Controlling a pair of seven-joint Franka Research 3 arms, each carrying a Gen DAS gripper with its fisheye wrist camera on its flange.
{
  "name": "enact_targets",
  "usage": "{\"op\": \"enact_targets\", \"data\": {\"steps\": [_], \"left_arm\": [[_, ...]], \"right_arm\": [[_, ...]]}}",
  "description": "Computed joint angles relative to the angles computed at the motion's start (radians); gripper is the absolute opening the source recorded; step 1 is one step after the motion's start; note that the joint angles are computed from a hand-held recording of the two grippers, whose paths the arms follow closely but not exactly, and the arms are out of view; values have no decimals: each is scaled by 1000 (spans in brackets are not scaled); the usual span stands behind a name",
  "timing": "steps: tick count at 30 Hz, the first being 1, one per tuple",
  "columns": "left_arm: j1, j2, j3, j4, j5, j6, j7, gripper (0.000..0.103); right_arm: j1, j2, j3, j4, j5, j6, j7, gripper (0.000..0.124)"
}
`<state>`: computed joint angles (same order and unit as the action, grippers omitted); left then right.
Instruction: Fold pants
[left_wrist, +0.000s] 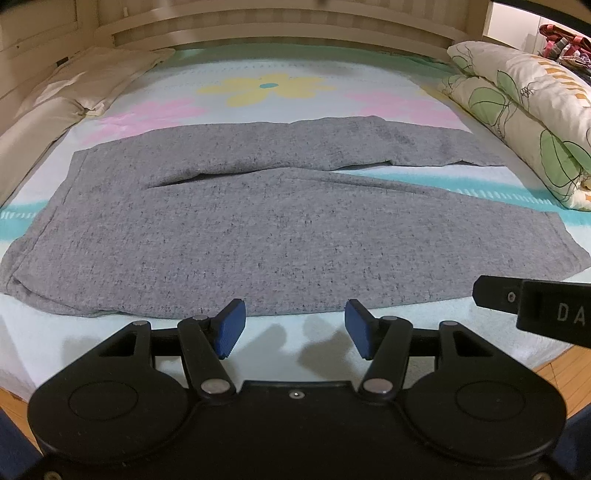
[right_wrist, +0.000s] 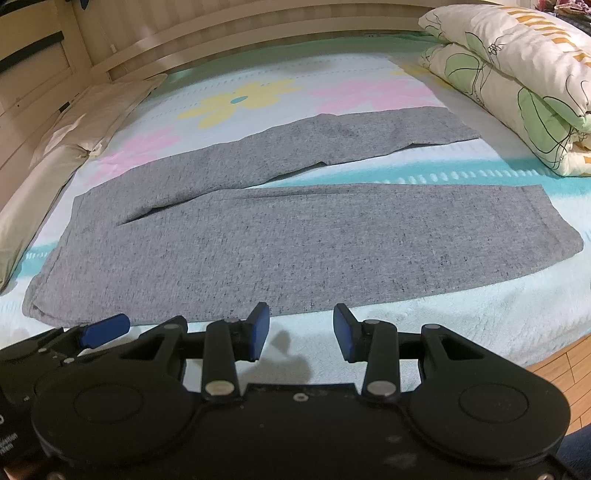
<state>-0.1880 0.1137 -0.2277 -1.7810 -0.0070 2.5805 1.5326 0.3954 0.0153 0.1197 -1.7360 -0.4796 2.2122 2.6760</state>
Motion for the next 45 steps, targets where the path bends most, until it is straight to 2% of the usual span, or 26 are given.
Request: {"op": "enact_targets", "data": {"steps": [45], "left_arm": [[0, 1, -1, 5, -6, -20, 6, 62]], "right_arm": [[2, -2, 1, -9, 18, 5, -23, 41]]}}
